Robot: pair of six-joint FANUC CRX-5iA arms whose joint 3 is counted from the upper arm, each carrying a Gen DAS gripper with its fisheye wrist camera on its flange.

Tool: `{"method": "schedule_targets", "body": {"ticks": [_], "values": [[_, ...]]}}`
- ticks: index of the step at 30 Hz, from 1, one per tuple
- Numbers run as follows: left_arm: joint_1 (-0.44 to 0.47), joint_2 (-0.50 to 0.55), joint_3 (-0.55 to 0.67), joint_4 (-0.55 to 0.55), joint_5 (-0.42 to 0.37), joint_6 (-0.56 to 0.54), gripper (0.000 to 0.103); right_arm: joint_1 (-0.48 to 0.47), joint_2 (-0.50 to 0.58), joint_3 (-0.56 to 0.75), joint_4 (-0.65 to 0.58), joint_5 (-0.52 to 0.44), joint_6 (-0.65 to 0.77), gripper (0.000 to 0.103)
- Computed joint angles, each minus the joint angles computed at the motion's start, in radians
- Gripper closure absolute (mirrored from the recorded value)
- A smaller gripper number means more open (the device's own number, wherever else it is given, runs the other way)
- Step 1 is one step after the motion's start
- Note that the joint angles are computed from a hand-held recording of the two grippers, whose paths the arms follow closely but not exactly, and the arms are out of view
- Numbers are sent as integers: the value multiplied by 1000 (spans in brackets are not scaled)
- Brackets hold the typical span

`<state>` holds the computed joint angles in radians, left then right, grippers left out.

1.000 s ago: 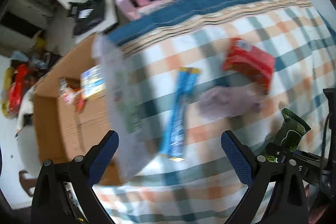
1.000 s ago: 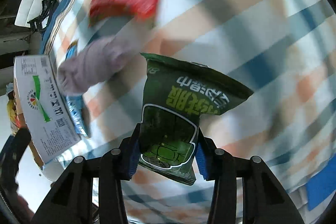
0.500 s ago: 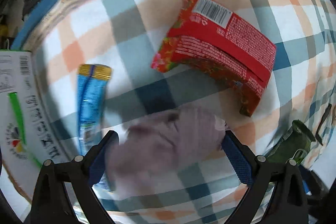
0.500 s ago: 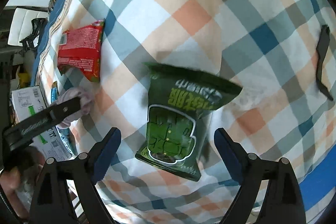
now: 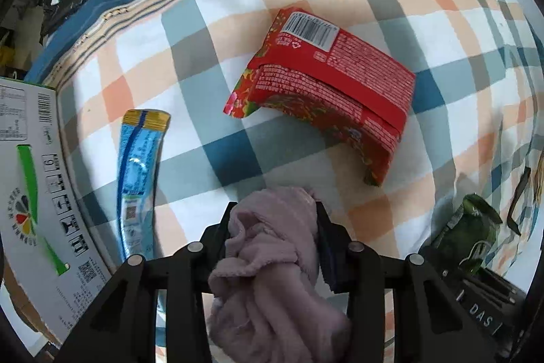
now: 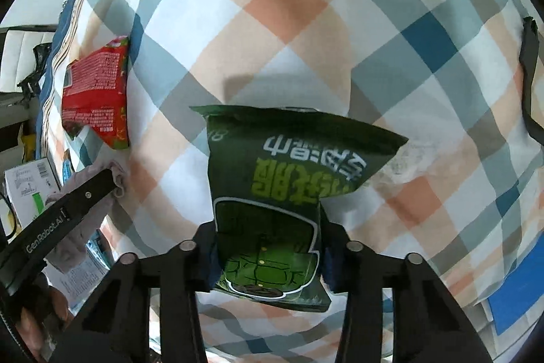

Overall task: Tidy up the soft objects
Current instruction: 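Grasp the lilac cloth with the left tool while the right grasps the green snack bag, then carry the cloth and green bag into the box and release both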

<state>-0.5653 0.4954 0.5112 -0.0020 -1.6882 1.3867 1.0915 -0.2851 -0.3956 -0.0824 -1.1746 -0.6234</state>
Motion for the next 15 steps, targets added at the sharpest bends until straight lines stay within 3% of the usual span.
{"method": "schedule_targets", "body": {"ticks": [7, 12, 15], "values": [[18, -126, -117, 18, 40, -30, 65, 29, 21, 63, 32, -58, 22, 64], [78, -237, -202, 80, 73, -61, 65, 59, 43, 145, 73, -140, 62, 64], [124, -299, -232, 116, 73, -82, 65, 74, 34, 157, 99, -127, 75, 65]]}}
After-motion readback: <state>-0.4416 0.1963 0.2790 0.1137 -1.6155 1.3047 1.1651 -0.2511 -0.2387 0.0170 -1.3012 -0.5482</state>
